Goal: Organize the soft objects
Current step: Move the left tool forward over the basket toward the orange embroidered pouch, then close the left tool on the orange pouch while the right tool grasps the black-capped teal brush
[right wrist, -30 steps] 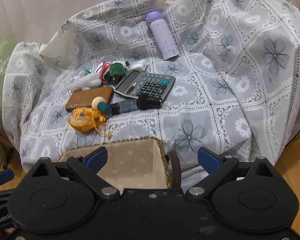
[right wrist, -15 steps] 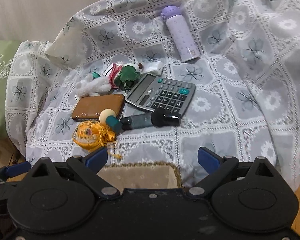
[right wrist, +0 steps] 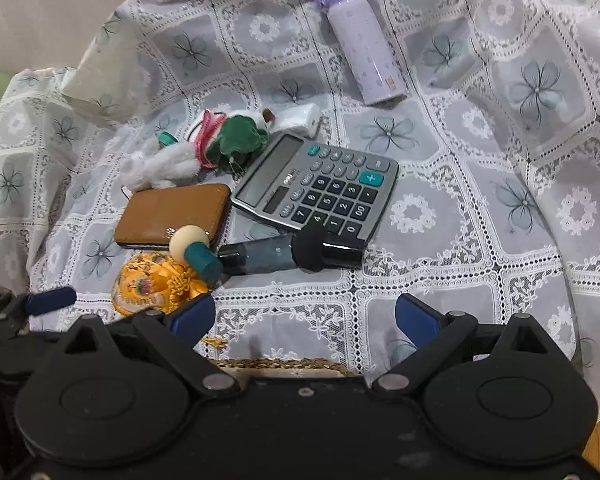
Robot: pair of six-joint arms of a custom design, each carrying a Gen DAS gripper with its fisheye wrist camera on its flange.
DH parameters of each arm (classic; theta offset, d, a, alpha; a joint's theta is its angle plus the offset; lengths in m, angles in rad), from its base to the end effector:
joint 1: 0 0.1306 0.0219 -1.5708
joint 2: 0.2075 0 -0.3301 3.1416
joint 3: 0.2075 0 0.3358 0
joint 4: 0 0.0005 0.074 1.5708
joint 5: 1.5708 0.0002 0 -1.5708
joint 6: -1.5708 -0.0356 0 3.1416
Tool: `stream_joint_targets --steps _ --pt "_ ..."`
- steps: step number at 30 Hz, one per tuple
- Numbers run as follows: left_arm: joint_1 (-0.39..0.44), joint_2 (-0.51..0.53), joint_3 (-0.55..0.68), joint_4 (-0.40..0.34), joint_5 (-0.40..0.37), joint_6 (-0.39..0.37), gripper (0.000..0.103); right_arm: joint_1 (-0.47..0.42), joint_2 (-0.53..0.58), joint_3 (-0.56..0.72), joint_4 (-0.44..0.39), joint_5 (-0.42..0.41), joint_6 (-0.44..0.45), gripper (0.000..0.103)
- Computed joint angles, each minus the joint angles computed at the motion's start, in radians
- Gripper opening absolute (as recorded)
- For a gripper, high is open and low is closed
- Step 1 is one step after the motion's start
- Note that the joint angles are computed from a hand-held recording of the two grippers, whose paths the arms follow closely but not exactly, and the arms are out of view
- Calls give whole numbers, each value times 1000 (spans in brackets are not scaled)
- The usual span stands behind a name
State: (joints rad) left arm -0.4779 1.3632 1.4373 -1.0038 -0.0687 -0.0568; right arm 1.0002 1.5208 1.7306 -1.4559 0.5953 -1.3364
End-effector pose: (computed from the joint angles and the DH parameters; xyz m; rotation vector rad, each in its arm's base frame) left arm 0.3757 -0.1924 0.3977 0.6328 2.4182 -0.0895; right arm 0.2521 0.3550 0.4284 0.5359 2.4158 0.0754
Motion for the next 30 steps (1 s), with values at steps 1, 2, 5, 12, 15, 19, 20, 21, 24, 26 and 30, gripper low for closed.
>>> stream_joint_targets --steps 1,2,5,12,15,19,20,21,24,26,30 --pt "1 9 5 4 3 -10 94 -4 1 -4 0 -3 0 97" --pt "3 18 9 9 6 -23 94 -7 2 -8 -1 -5 -1 97" --pt "4 46 22 20 8 -50 94 -20 5 -17 2 -16 -1 97" --pt "20 88 43 16 58 -41 84 -48 36 -2 -14 -3 10 93" --pt "24 101 49 12 77 -27 81 -67 42 -5 -6 -5 8 90" --pt "23 98 33 33 78 -28 80 -87 60 5 -10 9 0 87" --pt "24 99 32 35 79 -30 80 -92 65 9 -9 14 0 87" --pt "25 102 33 32 81 -30 80 -95 69 12 -6 16 -2 87" --pt "32 117 44 15 101 -19 80 -108 78 13 9 16 -16 87" --pt "42 129 53 3 127 -4 81 -117 86 14 17 13 -29 88" --pt "54 143 59 -4 159 11 83 -131 110 22 14 17 -55 89"
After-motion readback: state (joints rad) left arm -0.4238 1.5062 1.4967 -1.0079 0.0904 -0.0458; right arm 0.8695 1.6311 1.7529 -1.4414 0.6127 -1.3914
